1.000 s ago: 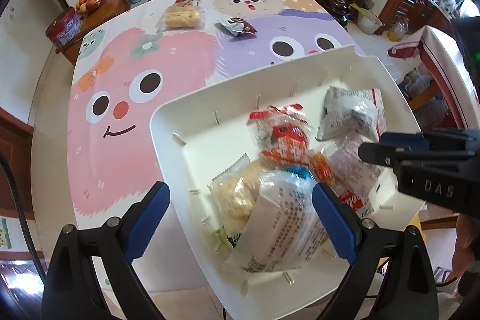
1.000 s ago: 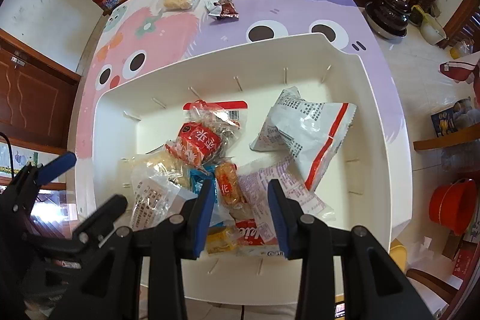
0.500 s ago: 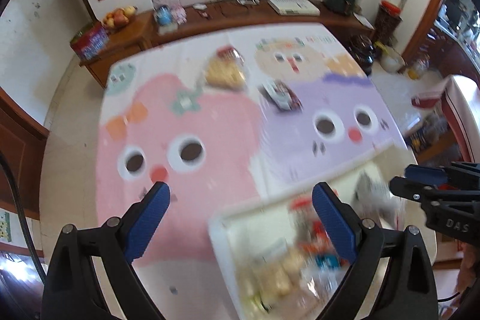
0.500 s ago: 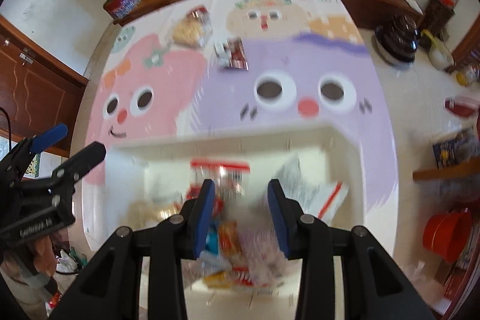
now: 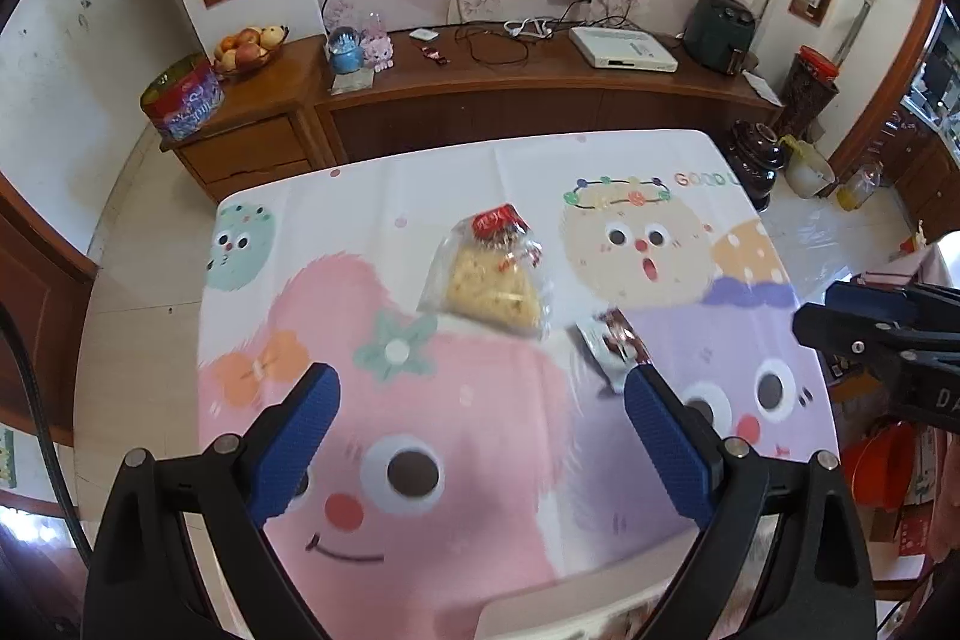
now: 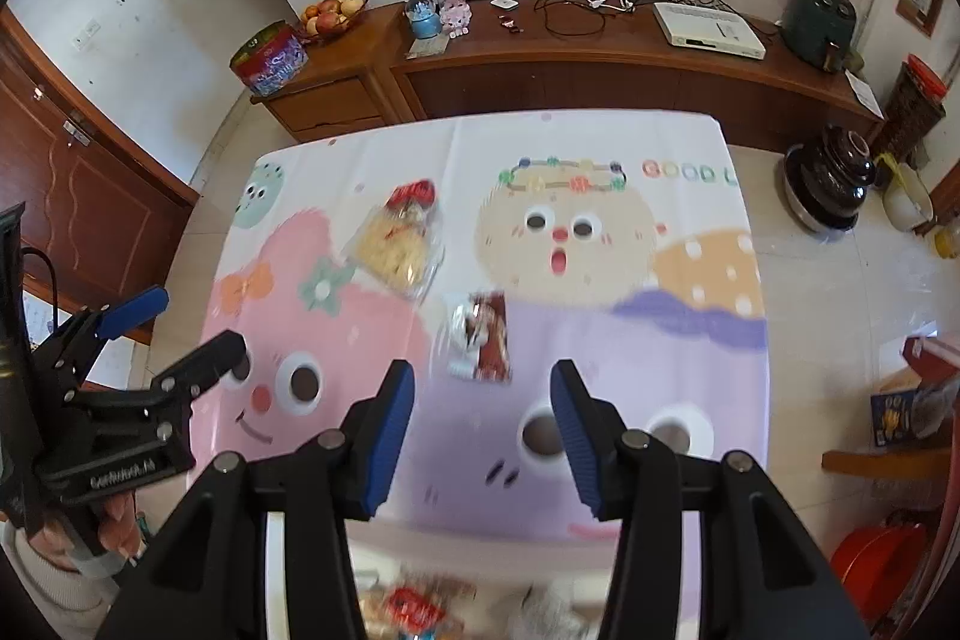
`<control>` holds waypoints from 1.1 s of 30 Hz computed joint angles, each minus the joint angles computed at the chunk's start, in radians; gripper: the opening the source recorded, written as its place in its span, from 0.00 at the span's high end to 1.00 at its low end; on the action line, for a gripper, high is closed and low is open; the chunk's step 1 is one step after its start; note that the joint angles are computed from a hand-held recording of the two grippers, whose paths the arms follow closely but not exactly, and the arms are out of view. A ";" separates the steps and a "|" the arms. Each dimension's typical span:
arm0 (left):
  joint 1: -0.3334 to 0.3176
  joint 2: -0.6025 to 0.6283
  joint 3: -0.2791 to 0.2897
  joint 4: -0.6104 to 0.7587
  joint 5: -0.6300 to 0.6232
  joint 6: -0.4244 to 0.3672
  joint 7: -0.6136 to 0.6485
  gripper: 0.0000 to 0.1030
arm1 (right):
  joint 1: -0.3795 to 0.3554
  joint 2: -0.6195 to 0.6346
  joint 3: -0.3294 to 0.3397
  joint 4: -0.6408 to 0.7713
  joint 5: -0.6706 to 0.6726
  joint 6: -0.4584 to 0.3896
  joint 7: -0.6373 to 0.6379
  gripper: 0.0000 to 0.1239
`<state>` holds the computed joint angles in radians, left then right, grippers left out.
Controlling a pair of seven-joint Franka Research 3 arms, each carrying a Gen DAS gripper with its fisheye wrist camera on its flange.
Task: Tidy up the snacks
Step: 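Lift both tools out of the tray toward the remaining snacks, then grasp the clear crumbly-snack bag with left tool while right tool grasps the brown chocolate wafer pack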
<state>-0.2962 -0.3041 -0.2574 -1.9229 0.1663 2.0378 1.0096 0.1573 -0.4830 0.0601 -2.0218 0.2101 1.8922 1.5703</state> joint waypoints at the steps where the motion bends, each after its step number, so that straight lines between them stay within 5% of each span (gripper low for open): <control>1: 0.003 0.025 0.001 0.014 0.000 0.004 0.001 0.07 | 0.001 0.029 0.001 0.015 -0.002 0.006 -0.005 0.61; 14: 0.026 0.286 0.016 0.104 -0.035 0.009 -0.075 0.07 | 0.048 0.268 0.002 -0.026 -0.007 0.046 -0.047 0.61; 23: 0.042 0.363 0.026 0.134 -0.064 0.037 -0.164 0.07 | 0.086 0.260 0.038 -0.114 -0.116 0.150 -0.073 0.65; 33: 0.019 0.488 0.026 0.241 0.010 -0.018 -0.292 0.07 | 0.054 0.246 -0.004 -0.148 -0.083 0.178 -0.061 0.68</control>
<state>-0.2774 0.1834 -0.2309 -1.6822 0.1761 2.0195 0.7180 0.2115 -0.2371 0.0565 -2.1698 0.1272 2.0700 1.5091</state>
